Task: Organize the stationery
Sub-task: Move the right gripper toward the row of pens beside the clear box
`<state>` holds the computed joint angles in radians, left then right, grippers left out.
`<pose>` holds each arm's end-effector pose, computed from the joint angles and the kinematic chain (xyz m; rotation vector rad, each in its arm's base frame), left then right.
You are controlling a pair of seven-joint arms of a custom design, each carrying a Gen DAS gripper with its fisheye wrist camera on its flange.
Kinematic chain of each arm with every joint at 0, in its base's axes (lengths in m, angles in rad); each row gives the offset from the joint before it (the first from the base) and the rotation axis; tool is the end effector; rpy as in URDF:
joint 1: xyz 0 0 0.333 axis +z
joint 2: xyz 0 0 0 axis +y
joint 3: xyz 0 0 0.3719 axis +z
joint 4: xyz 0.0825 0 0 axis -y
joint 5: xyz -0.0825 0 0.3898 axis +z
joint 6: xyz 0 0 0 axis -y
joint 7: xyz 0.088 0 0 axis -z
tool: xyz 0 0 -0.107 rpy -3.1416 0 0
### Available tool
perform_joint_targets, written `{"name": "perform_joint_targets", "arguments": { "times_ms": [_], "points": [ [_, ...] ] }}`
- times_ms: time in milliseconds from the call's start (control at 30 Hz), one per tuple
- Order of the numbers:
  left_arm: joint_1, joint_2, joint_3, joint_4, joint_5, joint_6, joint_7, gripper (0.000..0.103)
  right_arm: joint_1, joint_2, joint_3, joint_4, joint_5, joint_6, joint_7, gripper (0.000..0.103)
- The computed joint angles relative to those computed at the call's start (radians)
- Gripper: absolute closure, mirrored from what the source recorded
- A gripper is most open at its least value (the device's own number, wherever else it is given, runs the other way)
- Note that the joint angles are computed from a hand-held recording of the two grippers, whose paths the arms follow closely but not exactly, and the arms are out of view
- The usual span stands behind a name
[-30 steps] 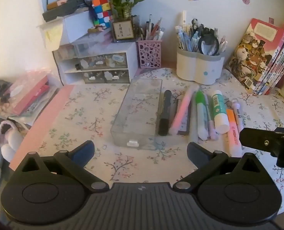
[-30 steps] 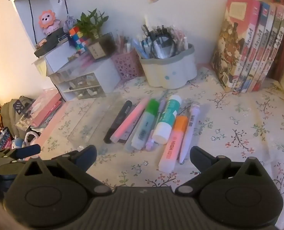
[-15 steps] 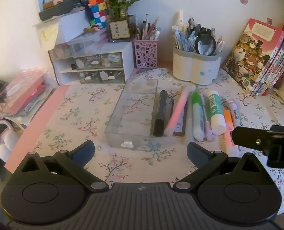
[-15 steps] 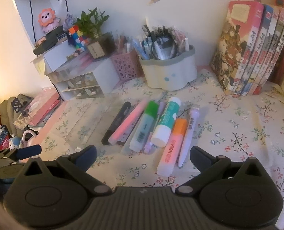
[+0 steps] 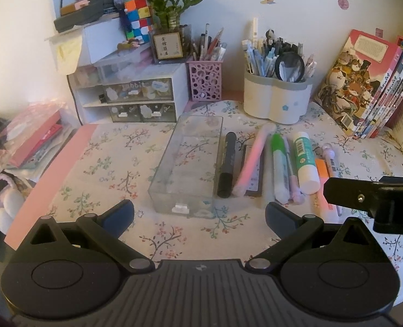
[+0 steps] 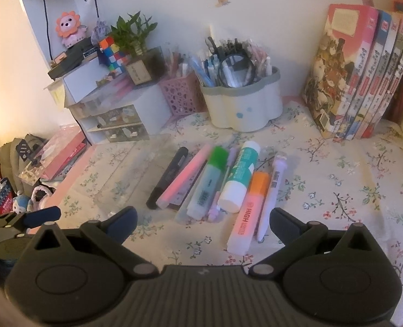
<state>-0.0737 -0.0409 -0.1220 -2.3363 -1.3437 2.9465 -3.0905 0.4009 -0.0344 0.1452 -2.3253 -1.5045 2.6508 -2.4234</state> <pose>0.5175 -0.0379 0.4417 -1.2222 2.2110 -0.8949 0.4304 0.2938 0.4239 -1.2190 1.9647 -0.6913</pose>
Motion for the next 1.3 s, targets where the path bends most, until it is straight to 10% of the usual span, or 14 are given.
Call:
{"name": "perform_joint_targets", "arguments": {
  "times_ms": [1300],
  "points": [
    [0.015, 0.105, -0.030, 0.047, -0.155, 0.037, 0.204, 0.006, 0.009, 0.040, -0.017, 0.018, 0.151, -0.061, -0.112, 0.014]
  ]
}}
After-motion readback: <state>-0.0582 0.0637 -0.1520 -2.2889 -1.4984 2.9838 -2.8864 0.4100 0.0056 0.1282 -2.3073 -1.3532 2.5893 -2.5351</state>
